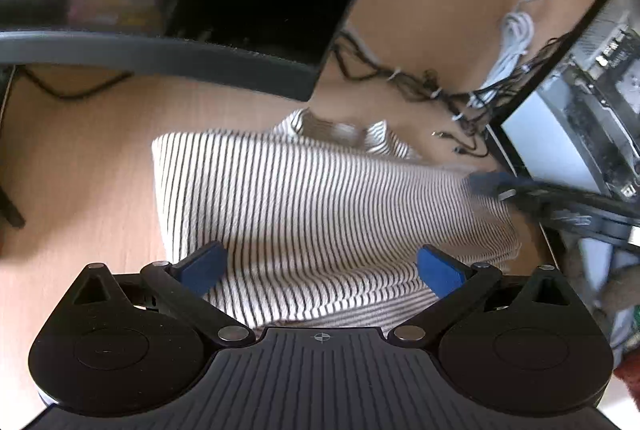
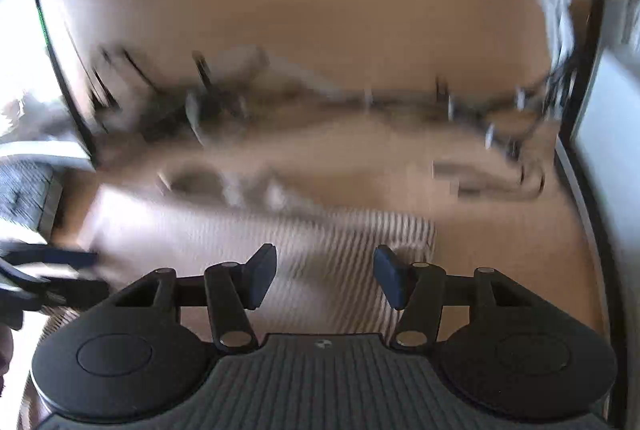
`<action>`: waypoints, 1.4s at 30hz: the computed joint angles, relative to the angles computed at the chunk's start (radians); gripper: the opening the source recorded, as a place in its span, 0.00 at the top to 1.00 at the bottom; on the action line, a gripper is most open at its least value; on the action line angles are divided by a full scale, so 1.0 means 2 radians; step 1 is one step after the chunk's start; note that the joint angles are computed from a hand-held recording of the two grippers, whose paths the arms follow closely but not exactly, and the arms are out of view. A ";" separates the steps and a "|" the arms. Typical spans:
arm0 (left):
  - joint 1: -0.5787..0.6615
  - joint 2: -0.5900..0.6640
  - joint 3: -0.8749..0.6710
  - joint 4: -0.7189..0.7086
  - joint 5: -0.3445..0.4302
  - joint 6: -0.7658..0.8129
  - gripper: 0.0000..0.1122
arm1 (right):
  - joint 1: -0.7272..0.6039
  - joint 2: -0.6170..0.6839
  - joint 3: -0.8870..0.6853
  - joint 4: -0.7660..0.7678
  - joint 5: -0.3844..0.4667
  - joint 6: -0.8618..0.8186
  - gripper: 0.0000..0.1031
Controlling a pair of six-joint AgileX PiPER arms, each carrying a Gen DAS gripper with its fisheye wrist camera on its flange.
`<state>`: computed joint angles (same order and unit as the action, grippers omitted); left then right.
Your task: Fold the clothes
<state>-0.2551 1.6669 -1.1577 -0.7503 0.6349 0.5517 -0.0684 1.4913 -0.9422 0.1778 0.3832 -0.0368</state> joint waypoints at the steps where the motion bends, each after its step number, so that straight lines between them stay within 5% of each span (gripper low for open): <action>1: -0.001 -0.002 -0.001 0.005 0.002 -0.005 0.08 | 0.009 0.009 -0.008 -0.034 0.004 0.027 0.47; 3: 0.005 -0.008 -0.002 0.006 0.013 -0.020 0.08 | 0.017 0.006 -0.024 -0.041 0.006 0.024 0.47; 7: 0.024 -0.035 0.016 -0.001 0.013 -0.048 0.08 | 0.008 0.042 -0.077 0.072 0.004 -0.084 0.47; 11: 0.033 -0.059 0.029 0.022 0.007 -0.079 0.08 | 0.011 0.098 -0.127 0.056 0.011 -0.054 0.47; 15: 0.062 -0.051 0.030 -0.018 0.024 -0.028 0.08 | -0.020 0.053 -0.073 0.095 -0.013 -0.068 0.47; 20: 0.097 0.018 -0.011 -0.079 0.066 0.024 0.08 | -0.081 0.006 -0.003 0.191 0.019 -0.137 0.44; 28: 0.070 0.064 -0.063 -0.042 0.032 -0.010 0.08 | -0.152 0.034 0.025 0.406 0.051 -0.302 0.38; 32: 0.046 0.075 -0.064 -0.052 -0.017 -0.001 0.08 | -0.152 0.083 -0.002 0.524 0.087 -0.404 0.37; 34: 0.031 0.080 -0.066 -0.045 -0.042 0.001 0.09 | -0.140 0.100 -0.017 0.533 0.094 -0.425 0.45; 35: 0.023 0.079 -0.064 -0.035 -0.055 -0.002 0.10 | -0.129 0.103 -0.026 0.507 0.089 -0.416 0.58; 36: 0.016 0.078 -0.062 -0.025 -0.068 -0.007 0.13 | -0.119 0.102 -0.034 0.482 0.085 -0.405 0.65; 38: 0.006 0.072 -0.058 0.015 -0.082 -0.037 0.41 | -0.108 0.087 -0.031 0.456 0.075 -0.403 0.72; 39: 0.009 0.071 -0.060 0.019 -0.076 -0.041 0.45 | -0.103 0.076 -0.028 0.446 0.071 -0.404 0.74; 41: 0.025 0.064 -0.059 -0.007 -0.056 -0.016 0.71 | -0.101 0.040 -0.014 0.439 0.070 -0.416 0.76; 42: 0.034 0.056 -0.057 -0.022 -0.044 0.003 0.74 | -0.100 0.021 -0.007 0.431 0.070 -0.419 0.76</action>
<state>-0.1877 1.7790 -1.2708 -0.7941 0.5469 0.5568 -0.2690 1.5331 -0.9565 1.0397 0.5240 -0.8758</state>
